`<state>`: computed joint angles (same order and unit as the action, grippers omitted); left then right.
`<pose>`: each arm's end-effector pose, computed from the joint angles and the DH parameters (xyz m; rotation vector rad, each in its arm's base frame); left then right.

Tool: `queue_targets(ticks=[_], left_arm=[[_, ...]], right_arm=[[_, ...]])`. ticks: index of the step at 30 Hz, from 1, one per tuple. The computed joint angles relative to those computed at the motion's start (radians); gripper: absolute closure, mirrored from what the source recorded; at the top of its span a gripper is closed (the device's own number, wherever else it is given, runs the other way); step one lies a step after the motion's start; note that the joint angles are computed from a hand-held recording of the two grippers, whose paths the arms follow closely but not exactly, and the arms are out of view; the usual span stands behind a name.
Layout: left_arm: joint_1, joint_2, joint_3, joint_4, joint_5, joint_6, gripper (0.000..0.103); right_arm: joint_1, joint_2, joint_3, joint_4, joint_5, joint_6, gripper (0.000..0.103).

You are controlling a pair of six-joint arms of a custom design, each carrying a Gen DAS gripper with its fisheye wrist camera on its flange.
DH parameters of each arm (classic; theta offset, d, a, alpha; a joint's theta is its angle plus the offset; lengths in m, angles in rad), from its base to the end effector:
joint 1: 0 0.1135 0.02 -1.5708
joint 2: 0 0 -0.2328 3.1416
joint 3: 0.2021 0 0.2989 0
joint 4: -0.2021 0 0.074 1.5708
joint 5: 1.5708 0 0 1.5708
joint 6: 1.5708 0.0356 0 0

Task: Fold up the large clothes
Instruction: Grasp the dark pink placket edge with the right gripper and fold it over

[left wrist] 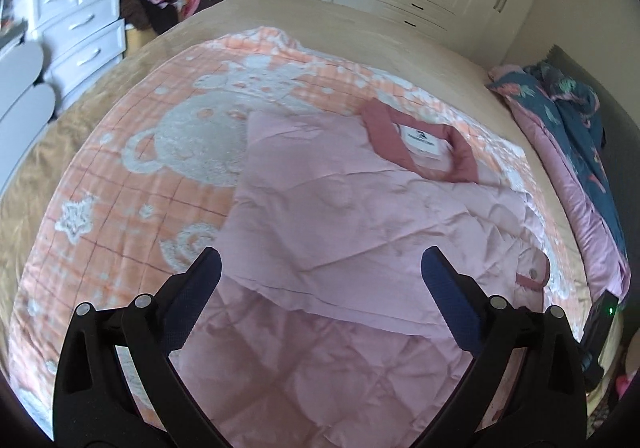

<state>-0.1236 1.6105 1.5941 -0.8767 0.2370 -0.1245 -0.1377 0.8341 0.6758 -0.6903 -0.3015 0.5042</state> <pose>0.3871 -0.0565 0.3167 0.1025 2.4691 -0.3994 0.2328 -0.0216 0.2180 0.6352 2.3533 0.5309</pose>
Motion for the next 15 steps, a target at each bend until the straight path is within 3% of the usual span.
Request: queue_targets(ticks=[3, 6, 9, 13, 15], left_arm=[[0.023, 0.007, -0.013, 0.011, 0.018, -0.016, 0.009], [0.032, 0.017, -0.016, 0.015, 0.03, -0.016, 0.009], [0.03, 0.032, -0.006, 0.018, 0.03, -0.017, 0.009], [0.018, 0.059, 0.022, 0.021, 0.032, -0.024, 0.009], [0.009, 0.073, 0.037, 0.018, 0.03, -0.025, 0.009]], right_arm=[[0.049, -0.025, 0.027, 0.001, 0.058, -0.054, 0.084], [0.113, -0.01, 0.145, -0.013, 0.14, -0.156, 0.085], [0.191, 0.046, 0.3, -0.006, 0.26, -0.309, 0.085], [0.2, 0.189, 0.449, 0.028, 0.327, -0.459, 0.085], [0.173, 0.244, 0.467, 0.027, 0.323, -0.473, 0.085]])
